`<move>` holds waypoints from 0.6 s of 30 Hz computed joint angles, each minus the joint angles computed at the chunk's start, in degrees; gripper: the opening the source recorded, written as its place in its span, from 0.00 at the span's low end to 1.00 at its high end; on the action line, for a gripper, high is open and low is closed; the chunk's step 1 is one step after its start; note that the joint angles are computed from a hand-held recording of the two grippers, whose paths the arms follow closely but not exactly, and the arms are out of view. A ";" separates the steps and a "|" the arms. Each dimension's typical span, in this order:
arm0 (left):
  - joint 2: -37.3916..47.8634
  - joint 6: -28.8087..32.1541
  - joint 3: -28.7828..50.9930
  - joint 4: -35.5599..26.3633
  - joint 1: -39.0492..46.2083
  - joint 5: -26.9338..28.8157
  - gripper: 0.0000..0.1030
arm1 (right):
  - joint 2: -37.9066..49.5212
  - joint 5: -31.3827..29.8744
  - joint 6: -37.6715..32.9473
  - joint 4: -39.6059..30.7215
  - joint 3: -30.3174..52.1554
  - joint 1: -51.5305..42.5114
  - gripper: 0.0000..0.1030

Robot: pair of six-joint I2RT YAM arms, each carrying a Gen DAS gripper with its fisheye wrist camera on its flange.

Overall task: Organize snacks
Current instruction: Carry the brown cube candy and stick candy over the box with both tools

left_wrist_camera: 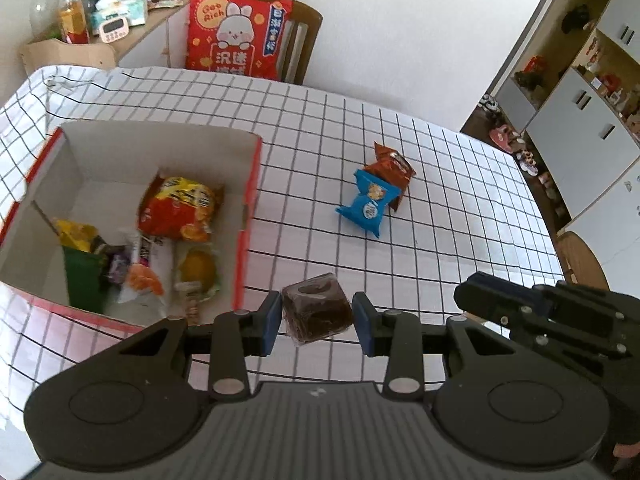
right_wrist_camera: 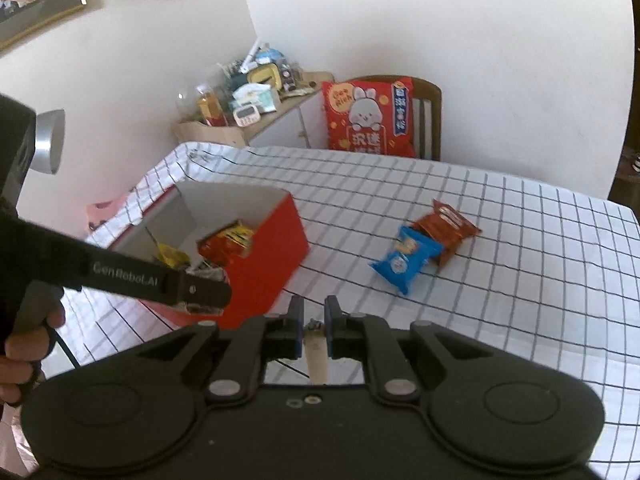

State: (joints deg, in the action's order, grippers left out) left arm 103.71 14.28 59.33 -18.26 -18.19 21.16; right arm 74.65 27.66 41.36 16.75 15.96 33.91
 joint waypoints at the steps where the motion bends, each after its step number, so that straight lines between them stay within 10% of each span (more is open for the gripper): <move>1: -0.30 0.61 0.07 -0.26 0.76 0.31 0.37 | 0.52 0.17 -0.24 -0.17 0.99 0.26 0.08; 18: 5.73 8.59 10.99 -3.67 13.08 2.03 0.37 | 16.75 0.81 -4.72 -0.54 21.77 0.81 0.08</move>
